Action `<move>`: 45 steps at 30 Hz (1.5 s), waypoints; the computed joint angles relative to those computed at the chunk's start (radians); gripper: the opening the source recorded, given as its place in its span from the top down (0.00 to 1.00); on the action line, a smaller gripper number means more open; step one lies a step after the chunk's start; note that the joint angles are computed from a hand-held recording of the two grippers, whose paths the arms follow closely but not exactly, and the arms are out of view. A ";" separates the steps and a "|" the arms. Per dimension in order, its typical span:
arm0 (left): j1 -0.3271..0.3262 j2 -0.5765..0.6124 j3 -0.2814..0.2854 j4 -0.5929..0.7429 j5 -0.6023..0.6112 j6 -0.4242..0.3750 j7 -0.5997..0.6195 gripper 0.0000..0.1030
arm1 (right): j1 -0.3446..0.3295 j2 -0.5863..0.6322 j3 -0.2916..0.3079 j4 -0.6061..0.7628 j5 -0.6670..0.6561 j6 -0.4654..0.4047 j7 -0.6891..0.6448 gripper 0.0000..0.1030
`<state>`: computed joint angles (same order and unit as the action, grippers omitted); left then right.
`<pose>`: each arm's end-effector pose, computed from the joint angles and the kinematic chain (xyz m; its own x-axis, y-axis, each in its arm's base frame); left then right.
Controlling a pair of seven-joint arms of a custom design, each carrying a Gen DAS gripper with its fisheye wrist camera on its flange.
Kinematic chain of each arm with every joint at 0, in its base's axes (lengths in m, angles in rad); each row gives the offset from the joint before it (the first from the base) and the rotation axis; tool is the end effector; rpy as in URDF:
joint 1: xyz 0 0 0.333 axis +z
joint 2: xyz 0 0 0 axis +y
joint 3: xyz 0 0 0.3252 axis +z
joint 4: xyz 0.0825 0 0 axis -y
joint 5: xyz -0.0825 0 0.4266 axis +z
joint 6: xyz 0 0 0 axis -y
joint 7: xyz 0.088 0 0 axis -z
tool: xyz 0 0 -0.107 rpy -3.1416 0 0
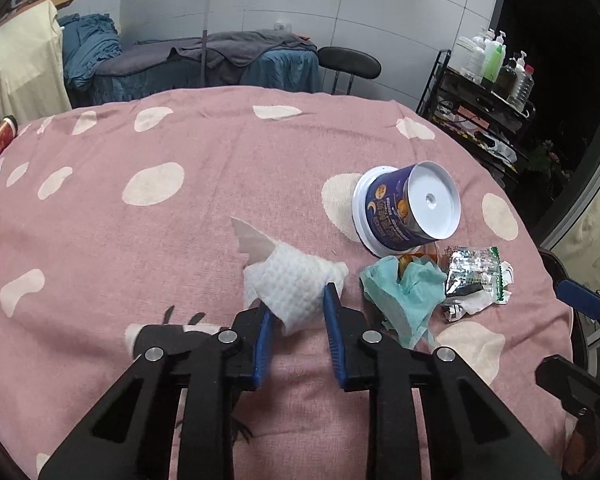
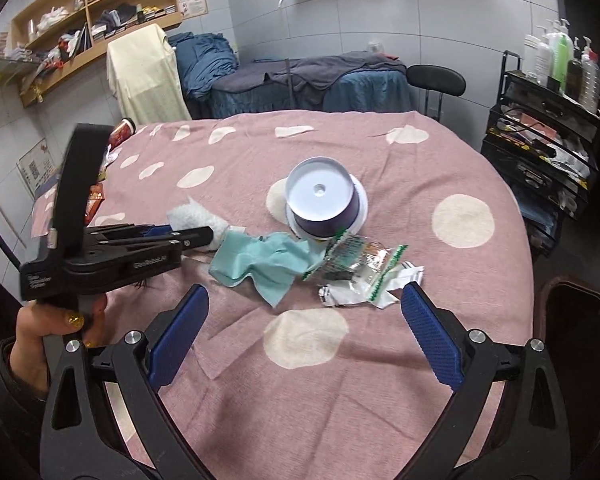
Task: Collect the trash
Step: 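Grasp the white wipe with the left tool while the right tool grasps the teal cloth, then carry the teal cloth over the bin and open the right tool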
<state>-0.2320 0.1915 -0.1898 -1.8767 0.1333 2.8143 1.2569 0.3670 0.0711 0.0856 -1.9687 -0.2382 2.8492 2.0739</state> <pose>0.6335 -0.2827 0.4887 -0.2465 -0.9601 0.1319 -0.7361 0.0969 -0.6699 0.5892 0.2991 0.5211 0.2095 -0.9648 -0.1589 -0.7003 -0.0347 -0.7130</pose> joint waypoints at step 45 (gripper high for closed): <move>0.089 -0.328 -0.088 -0.360 0.235 0.229 -0.405 0.77 | -0.006 -0.101 0.024 -0.112 0.353 0.095 -0.204 0.90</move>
<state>-0.1427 -0.1366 -0.2779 -2.2369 0.3683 3.0429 0.8523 0.3610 -0.0294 0.1093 -2.0807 0.1149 2.9442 1.8702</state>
